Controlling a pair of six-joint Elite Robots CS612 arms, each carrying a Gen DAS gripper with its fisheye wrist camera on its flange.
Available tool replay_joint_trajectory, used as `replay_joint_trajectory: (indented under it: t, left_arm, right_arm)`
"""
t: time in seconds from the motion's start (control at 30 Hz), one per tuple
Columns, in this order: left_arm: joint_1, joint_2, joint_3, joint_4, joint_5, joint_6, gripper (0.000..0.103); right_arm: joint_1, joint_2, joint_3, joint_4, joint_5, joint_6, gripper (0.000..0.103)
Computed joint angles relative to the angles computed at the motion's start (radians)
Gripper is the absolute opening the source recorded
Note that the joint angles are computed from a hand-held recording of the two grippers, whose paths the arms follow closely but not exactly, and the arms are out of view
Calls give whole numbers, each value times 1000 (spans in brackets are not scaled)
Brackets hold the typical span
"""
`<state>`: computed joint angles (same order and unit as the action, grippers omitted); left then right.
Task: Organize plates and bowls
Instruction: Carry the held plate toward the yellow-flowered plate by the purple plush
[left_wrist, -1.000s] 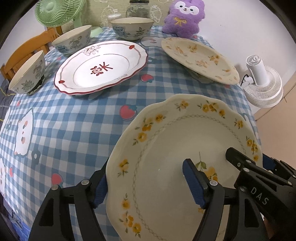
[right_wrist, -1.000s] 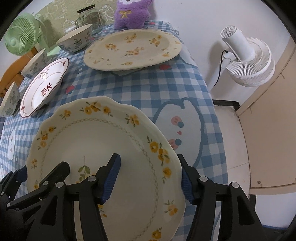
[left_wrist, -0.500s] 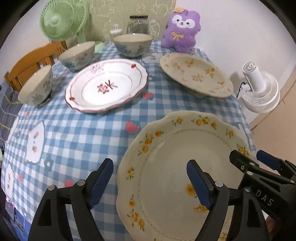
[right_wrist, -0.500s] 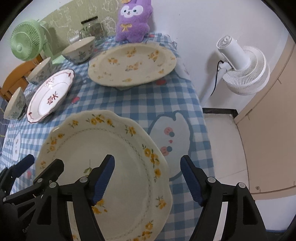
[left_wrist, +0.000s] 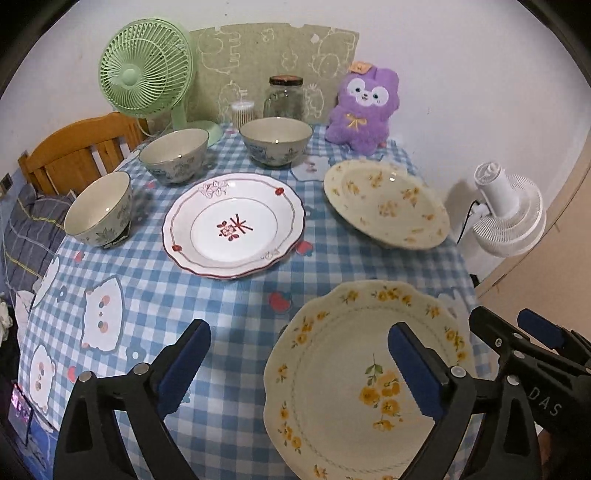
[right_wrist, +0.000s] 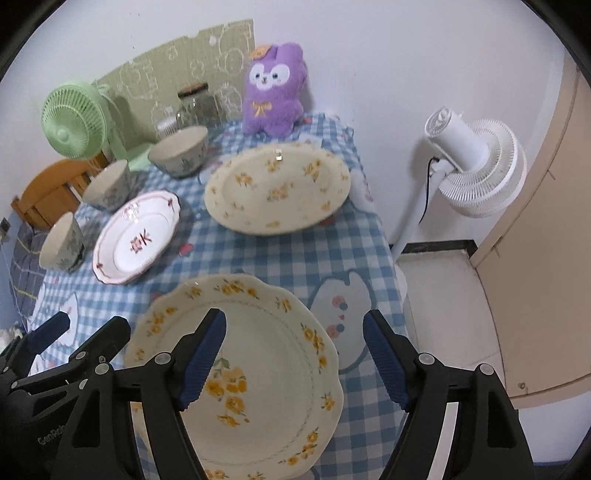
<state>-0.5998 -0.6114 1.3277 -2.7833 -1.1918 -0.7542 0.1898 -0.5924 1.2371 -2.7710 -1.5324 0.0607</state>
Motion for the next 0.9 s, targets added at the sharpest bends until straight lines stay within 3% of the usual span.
replay_joint_trajectory:
  t: [0.33, 0.57, 0.9]
  left_arm:
    - [5, -35, 25, -82, 33, 71, 99]
    - [15, -48, 21, -130, 29, 139, 99]
    - [23, -37, -38, -150, 32, 216, 99]
  right_arm:
    - [24, -44, 36, -93, -86, 44, 79]
    - [24, -68, 32, -70, -74, 107, 79]
    - [31, -65, -15, -108, -146, 106, 80]
